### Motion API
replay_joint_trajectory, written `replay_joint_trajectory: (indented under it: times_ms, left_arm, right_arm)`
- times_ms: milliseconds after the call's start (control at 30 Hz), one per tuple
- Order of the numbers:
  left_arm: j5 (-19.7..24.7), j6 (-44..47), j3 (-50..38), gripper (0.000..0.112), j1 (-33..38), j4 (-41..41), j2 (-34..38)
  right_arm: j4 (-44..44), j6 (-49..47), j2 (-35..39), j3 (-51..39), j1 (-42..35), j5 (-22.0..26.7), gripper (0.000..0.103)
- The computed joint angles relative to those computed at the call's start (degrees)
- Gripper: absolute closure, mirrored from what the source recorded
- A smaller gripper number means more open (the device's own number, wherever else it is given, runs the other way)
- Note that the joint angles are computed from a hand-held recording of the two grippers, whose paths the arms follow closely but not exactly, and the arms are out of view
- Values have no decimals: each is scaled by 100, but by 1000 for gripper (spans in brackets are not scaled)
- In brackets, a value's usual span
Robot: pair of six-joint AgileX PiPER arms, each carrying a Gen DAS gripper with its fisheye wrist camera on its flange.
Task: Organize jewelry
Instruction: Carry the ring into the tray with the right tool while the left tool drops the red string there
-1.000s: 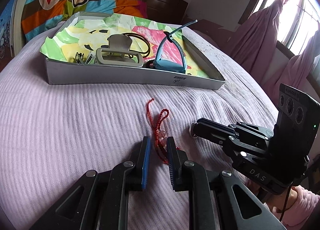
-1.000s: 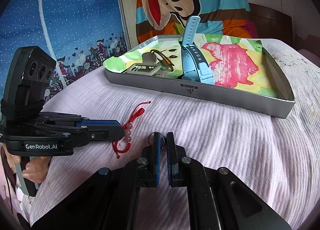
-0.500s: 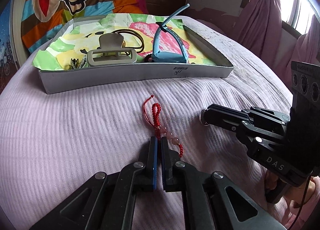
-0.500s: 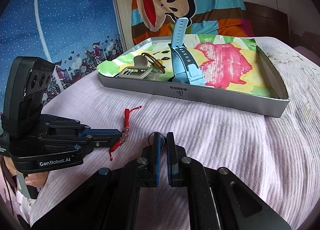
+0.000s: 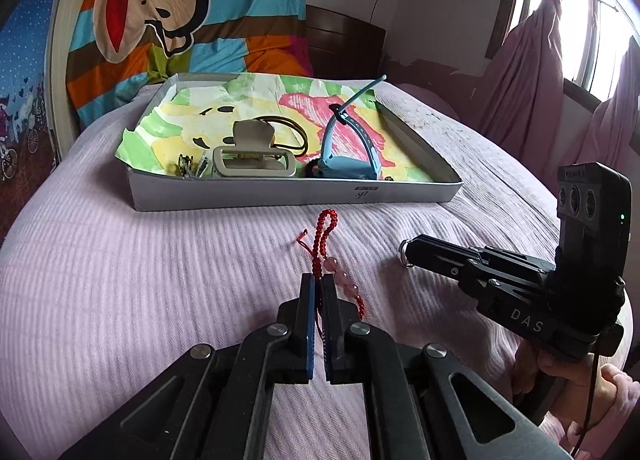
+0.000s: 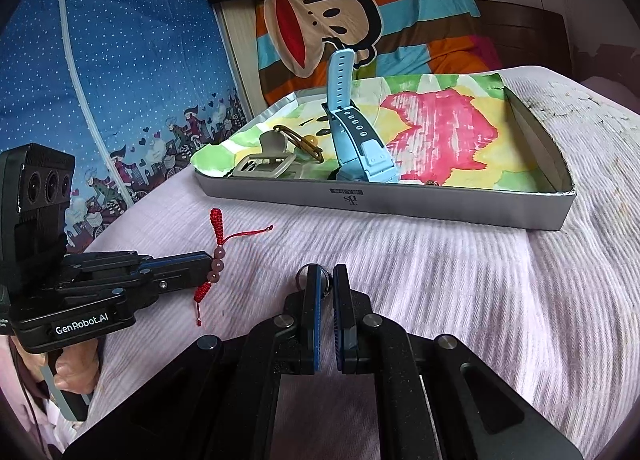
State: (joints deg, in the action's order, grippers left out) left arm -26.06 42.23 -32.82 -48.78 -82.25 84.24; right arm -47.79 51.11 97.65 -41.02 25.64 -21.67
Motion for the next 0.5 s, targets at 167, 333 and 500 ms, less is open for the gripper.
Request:
replay_joint_trajectory:
  times_ms: [167, 333, 500]
  left_arm:
    - [-122, 373, -208, 109, 36, -323, -73]
    - [-99, 921, -573, 109, 284, -682, -107]
    - [-30, 1782, -1155, 109, 636, -1221, 75]
  right_arm:
    - [70, 7, -19, 31, -111, -230, 98]
    - [56, 84, -14, 5, -270, -417, 98]
    - [101, 95, -33, -60, -479, -632, 98]
